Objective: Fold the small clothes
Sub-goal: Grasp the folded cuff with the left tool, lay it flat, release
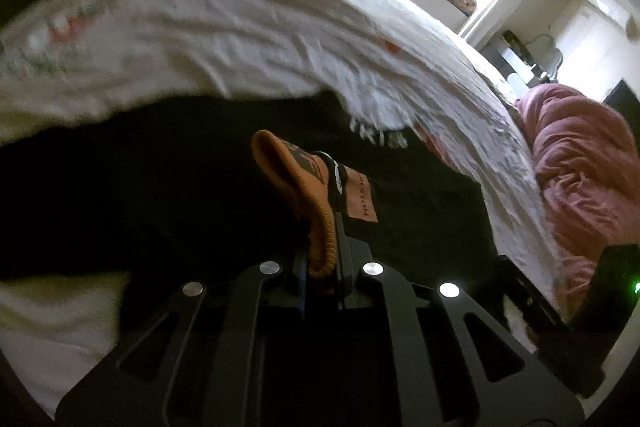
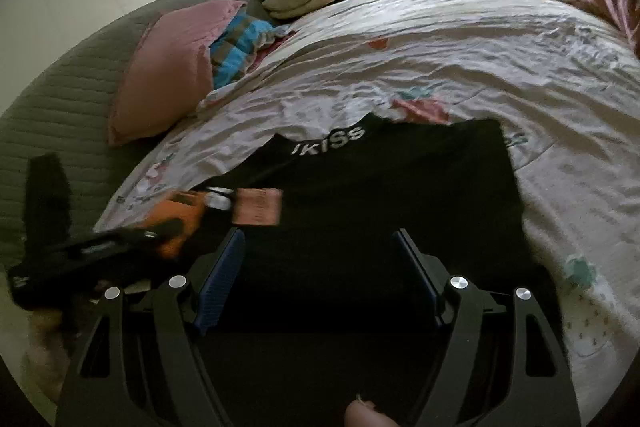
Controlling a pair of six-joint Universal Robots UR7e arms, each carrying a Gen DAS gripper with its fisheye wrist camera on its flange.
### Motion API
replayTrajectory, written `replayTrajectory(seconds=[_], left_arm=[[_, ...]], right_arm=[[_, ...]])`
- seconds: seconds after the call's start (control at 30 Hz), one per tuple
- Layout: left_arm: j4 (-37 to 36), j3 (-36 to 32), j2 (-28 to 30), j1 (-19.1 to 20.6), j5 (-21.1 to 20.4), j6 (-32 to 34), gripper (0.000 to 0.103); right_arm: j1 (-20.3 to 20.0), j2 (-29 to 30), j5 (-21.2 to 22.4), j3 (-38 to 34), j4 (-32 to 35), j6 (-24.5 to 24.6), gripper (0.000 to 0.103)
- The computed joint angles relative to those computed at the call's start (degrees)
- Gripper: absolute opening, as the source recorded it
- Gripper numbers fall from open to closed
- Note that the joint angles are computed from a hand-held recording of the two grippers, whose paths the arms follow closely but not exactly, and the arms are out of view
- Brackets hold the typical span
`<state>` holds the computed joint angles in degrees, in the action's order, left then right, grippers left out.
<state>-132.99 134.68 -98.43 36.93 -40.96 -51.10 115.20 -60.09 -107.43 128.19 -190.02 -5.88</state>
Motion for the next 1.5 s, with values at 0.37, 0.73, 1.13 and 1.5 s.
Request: replayTrajectory(seconds=[0.37,0.73,1.13,1.5], left_arm=[[11.12,0.27,-0.79,1.66,2.85,-3.92,0.009],[22.03,-0.44,-6.89,-3.08,8.27,-11.93,0.009],[14.79,1.14,-1.14,1.51,1.13,-6.95,0.035],[34.66,-0.15,-9.29,-5.19,6.03,-19.78,0.068]], right_arm=[[-0.22,0.92,-4.93,-1.03,0.95,0.22,0.074],[-3.88,-2.71,-11.21,0.32,-3.37,0.19,0.074],[-2.9,2.25,-16.33,-3.33,8.9,-1.69,0.069],[1.67,1.23,-13.07,-1.73,4.18,-3.41,0.091]])
